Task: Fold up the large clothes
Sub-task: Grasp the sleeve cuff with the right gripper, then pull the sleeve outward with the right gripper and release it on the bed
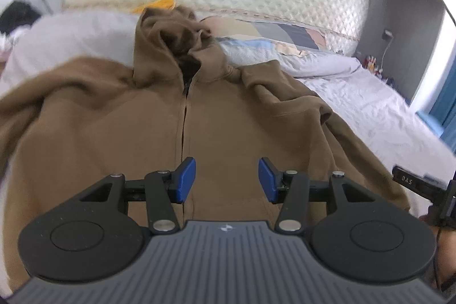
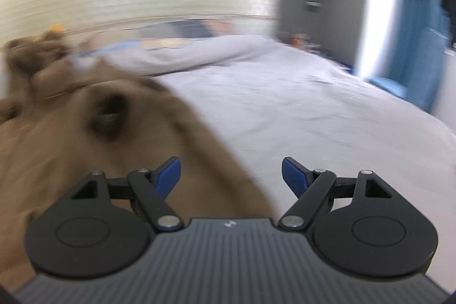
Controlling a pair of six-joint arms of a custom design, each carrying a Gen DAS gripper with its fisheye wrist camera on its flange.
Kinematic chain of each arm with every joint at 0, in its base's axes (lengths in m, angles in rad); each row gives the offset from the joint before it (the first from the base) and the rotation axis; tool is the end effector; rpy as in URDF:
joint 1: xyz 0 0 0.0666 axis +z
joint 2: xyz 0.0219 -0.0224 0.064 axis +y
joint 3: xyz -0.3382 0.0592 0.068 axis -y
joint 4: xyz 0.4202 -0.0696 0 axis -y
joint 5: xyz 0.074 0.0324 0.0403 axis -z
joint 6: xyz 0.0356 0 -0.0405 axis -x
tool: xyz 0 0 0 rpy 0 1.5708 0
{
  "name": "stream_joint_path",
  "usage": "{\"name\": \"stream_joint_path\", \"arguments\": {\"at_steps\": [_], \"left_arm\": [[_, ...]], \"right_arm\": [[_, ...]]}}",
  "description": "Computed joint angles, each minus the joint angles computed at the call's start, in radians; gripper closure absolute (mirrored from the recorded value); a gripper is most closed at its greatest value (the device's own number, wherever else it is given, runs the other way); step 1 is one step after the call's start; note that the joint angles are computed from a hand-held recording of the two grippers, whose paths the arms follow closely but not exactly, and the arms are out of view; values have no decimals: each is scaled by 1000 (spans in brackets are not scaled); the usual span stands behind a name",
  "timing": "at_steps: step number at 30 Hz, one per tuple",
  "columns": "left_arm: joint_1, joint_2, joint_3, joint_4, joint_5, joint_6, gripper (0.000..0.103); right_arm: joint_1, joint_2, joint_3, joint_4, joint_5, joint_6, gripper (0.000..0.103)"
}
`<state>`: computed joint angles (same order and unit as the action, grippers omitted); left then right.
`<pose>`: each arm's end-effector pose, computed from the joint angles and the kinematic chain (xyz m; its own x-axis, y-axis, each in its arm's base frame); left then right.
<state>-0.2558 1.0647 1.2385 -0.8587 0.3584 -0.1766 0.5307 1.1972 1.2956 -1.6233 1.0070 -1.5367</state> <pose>0.3976 -0.1173 0.4640 -0.5147 0.3047 -0.8014 0.5995 0.7961 -0.0824 0.3466 0.1681 0.4186 -0.2663 0.4630 -0.8454 0.8530 0.5217 0.0171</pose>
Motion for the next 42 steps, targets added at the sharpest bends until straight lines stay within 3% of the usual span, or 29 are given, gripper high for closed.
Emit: {"name": "stream_joint_path", "arguments": {"at_steps": [2, 10, 13, 14, 16, 18, 23, 27, 31, 36, 39, 42], "left_arm": [[11, 9, 0, -4, 3, 4, 48], [30, 52, 24, -36, 30, 17, 48], [24, 49, 18, -33, 19, 25, 48], [24, 50, 18, -34, 22, 27, 48], [23, 48, 14, -31, 26, 31, 48], [19, 47, 12, -28, 15, 33, 48], [27, 46, 8, -20, 5, 62, 48], [38, 61, 18, -13, -5, 107, 48], [55, 85, 36, -18, 2, 164, 48], [71, 130, 68, -32, 12, 234, 48], [67, 157, 79, -21, -6, 249, 48], [56, 196, 100, -13, -37, 251, 48]], "right_arm": [[-27, -25, -25, -9, -65, -58, 23], [-141, -166, -188, 304, -421, -64, 23], [-140, -177, -205, 336, -441, -86, 24], [-133, -170, -197, 334, -437, -72, 30], [-117, -139, -163, 309, -425, -39, 60], [-105, -122, -145, 300, -411, -5, 79], [-97, -177, -156, 305, -372, 31, 85], [-187, -241, -145, 326, -362, 188, 88], [-333, -250, -71, 312, -352, 441, 89], [-576, -176, 74, 319, -321, 740, 89], [-698, -107, 156, 356, -252, 908, 89], [-834, -23, 233, 408, -278, 992, 89]]}}
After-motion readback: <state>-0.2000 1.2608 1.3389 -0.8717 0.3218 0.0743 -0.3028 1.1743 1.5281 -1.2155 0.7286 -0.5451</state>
